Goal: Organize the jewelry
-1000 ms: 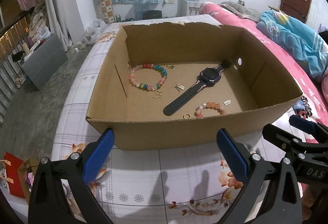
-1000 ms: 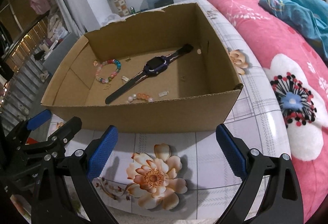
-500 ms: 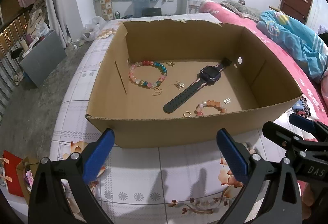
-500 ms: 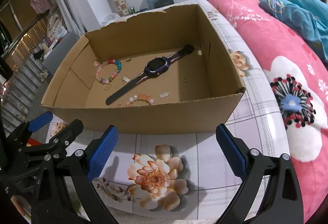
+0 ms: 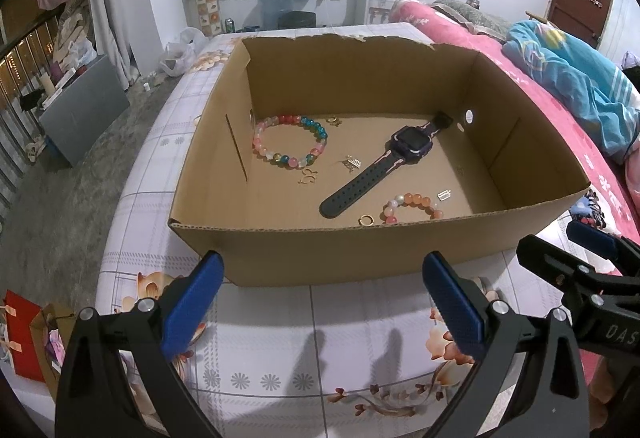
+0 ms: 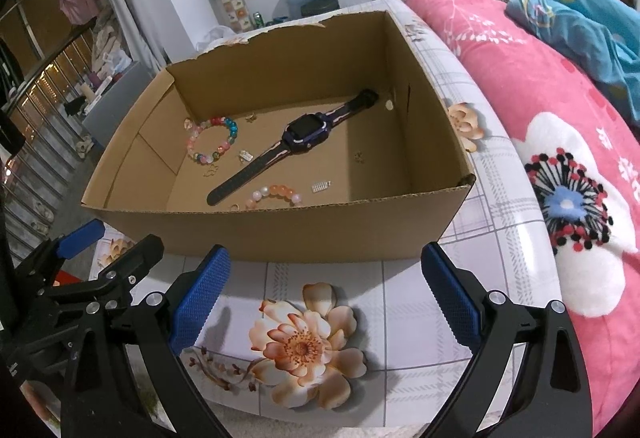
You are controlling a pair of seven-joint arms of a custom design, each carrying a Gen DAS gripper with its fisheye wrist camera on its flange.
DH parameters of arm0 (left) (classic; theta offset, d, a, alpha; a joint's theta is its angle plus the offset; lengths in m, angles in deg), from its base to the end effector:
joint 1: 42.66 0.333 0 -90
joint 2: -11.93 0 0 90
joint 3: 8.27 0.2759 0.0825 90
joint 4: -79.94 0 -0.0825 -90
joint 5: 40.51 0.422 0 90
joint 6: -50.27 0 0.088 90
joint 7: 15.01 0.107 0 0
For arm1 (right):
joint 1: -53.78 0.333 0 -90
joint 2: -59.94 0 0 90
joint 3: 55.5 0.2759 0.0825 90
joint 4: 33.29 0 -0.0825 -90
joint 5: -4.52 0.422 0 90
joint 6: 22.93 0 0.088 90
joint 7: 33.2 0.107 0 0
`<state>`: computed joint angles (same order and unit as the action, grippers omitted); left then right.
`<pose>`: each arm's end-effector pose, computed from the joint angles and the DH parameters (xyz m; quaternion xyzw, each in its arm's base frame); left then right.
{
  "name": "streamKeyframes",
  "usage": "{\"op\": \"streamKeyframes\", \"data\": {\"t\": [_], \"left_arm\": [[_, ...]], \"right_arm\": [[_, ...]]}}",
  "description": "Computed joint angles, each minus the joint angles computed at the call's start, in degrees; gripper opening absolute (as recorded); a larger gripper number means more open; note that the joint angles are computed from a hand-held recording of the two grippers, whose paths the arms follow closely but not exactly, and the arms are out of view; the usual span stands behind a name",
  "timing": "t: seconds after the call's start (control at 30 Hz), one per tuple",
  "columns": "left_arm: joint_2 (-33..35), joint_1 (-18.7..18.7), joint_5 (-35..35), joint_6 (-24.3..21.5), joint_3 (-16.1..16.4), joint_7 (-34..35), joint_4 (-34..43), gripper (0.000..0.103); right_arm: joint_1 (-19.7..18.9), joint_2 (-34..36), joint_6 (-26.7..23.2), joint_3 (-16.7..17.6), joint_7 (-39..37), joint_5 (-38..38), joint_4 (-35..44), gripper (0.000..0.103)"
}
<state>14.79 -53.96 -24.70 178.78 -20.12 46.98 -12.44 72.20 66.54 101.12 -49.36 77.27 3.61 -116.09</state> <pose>0.6075 -0.2479 0.6086 -0.6657 0.6789 -0.2273 0.2104 0.6094 0.2731 0.6469 -0.6987 0.6504 -0.1157 0.2747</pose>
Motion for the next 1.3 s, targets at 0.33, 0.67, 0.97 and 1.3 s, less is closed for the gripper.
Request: {"op": "streamKeyframes", "data": {"t": [0.33,0.67,0.97,1.3], "left_arm": [[-0.3,0.1,-0.2,0.1,0.0,0.0,-0.3,0.098],[-0.2,0.1,-0.2,0.0,0.0,0.0,-0.1,0.098],[-0.5,0.1,0.0,-0.1,0.0,-0.4,-0.5,0.098],[-0.5,0.1,0.1,-0.1,0.0,-0.5,-0.5,0.098]], "right_arm": [[0.0,0.1,-0.2,0.0,-0.7,0.1,0.5,0.092],[0.0,0.2,-0.3,0.0,-0.6,0.0,0.6,0.092],[0.1,0.1,-0.2,0.0,-0.6,-0.2,0.4,0.092],[0.1,-0.2,-0.2,0.0,-0.8,-0.1,-0.1,0.092]]}}
